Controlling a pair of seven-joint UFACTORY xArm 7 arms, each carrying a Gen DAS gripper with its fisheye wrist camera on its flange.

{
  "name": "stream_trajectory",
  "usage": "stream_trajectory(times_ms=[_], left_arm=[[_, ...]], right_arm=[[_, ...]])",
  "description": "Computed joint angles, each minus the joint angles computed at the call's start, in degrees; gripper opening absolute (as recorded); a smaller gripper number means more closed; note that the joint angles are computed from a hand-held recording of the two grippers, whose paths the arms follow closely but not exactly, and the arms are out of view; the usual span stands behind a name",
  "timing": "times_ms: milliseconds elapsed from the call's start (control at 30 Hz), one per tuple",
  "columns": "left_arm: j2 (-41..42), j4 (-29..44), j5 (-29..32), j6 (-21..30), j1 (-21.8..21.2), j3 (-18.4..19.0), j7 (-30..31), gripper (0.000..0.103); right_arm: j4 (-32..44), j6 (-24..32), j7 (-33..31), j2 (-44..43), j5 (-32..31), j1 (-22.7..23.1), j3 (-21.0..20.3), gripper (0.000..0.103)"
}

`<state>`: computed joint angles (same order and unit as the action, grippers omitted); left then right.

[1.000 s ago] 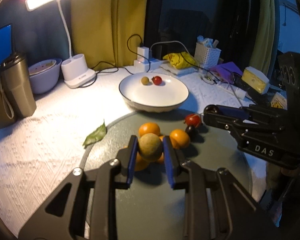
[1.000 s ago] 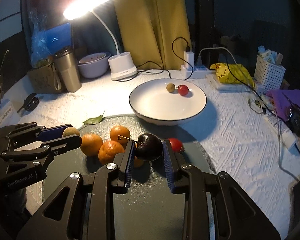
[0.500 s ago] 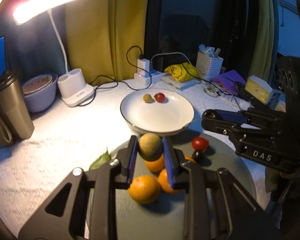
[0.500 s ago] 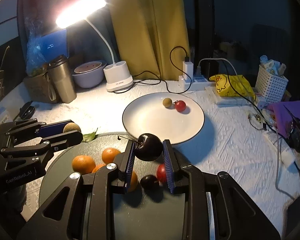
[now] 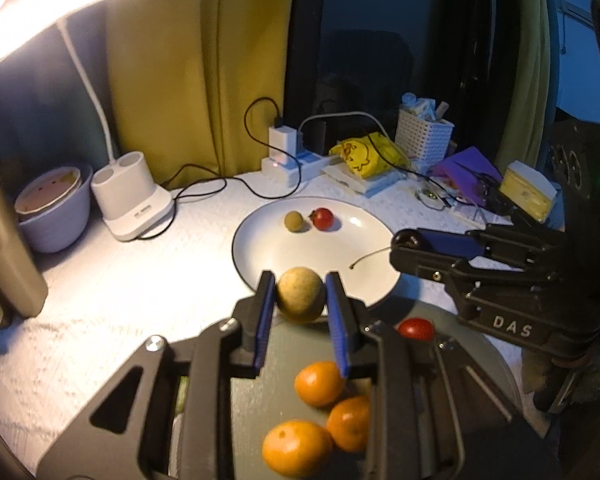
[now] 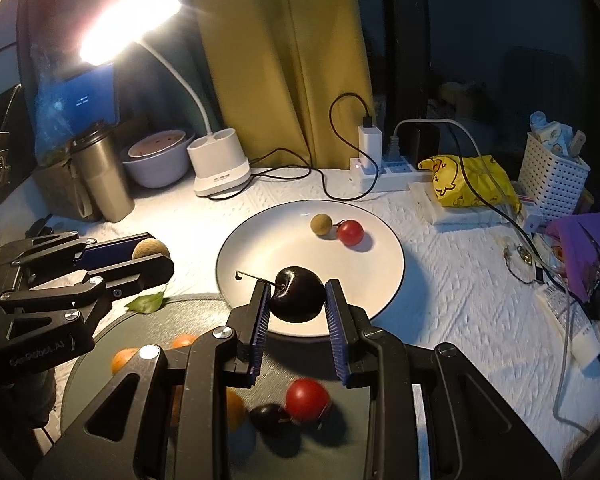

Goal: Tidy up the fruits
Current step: 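Carry both fruits into the white bowl and open both tools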

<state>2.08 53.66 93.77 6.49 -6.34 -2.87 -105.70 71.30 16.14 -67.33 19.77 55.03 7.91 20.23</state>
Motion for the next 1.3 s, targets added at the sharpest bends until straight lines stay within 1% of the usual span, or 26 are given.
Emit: stream_trajectory(times_ms=[167,333,400,533,567,633,733,767,800,867,933,1000,1033,1067,1100,1167,1200,1233,1267,1300], left_arm=[[3.8,3.6,-0.4,-1.4,0.4,0.6,0.9,0.026],[7.8,7.0,-2.8,-3.2,0.6,1.6,3.9,0.026],[9.8,8.8,-5.0,-4.1,0.6,2.2,6.6,0.026],[12.9,11.0,-12.5,-6.4,0.0,3.8,14.5,0.026],[13.5,11.3,-15.3,-6.7,0.2,3.8,17.4,0.026],[14.4,11.0,-22.9,-7.2,1.8,2.1,24.7,0.026],[15.0,10.5,-28.7,-8.4,2.7,1.5,29.5,0.027],[15.1,10.2,-31.2,-8.4,3.5,0.6,31.8,0.027],[15.3,9.8,-34.9,-8.1,5.5,-1.7,35.5,0.027],[15.5,9.4,-39.1,-7.5,6.9,-3.6,39.6,0.028],[15.3,9.2,-40.1,-7.7,5.2,-2.0,40.3,0.028],[15.1,9.0,-40.5,-7.7,3.0,0.2,40.5,0.028],[14.9,9.0,-40.3,-7.4,1.4,1.8,40.0,0.028],[14.7,9.0,-40.1,-7.2,-0.2,3.5,39.5,0.030],[14.3,8.8,-39.7,-7.2,-2.1,5.5,38.4,0.031],[13.7,8.3,-40.1,-7.7,-4.5,8.0,38.1,0.034],[13.3,8.0,-39.7,-7.9,-6.1,9.7,37.4,0.037],[12.8,7.8,-38.6,-8.3,-8.4,12.1,36.1,0.044],[12.3,7.5,-37.4,-8.8,-10.7,14.7,34.5,0.046],[11.9,7.3,-36.3,-9.2,-13.0,17.1,33.2,0.046]], right_arm=[[3.8,0.3,2.5,3.6,-3.3,0.3,-0.3,0.030],[7.9,0.4,5.9,7.7,-7.6,0.0,0.4,0.030],[9.7,0.4,7.7,9.6,-9.7,0.1,0.6,0.030],[12.5,0.3,11.0,12.6,-13.5,-0.3,1.4,0.030],[12.8,0.1,11.6,13.1,-14.4,-0.4,1.6,0.030],[14.1,0.4,13.5,14.4,-16.6,-0.4,1.5,0.030],[15.5,0.7,16.0,15.9,-19.5,-0.4,1.6,0.030],[15.7,0.8,16.8,16.2,-20.4,-0.4,1.6,0.030],[16.0,1.0,17.6,16.6,-21.3,-0.3,1.5,0.030],[16.4,1.3,18.8,17.0,-22.4,-0.6,1.9,0.030],[16.5,1.0,19.8,17.3,-23.4,-0.7,2.0,0.030],[16.3,0.7,20.7,17.2,-24.2,-0.9,2.2,0.033],[16.3,0.6,21.1,17.2,-24.5,-1.1,2.3,0.038],[16.2,0.5,21.3,17.2,-24.7,-1.4,2.6,0.039],[16.0,0.3,21.4,17.0,-24.8,-1.8,2.9,0.039],[15.1,-0.3,21.3,16.4,-24.8,-2.4,3.6,0.040],[14.9,-0.4,21.3,16.2,-24.9,-2.6,3.9,0.040],[14.4,-0.7,21.2,15.8,-24.8,-2.9,4.2,0.040],[14.0,-0.9,21.1,15.3,-24.7,-3.1,4.5,0.040],[13.3,-1.2,20.9,14.8,-24.4,-3.5,4.9,0.040]])
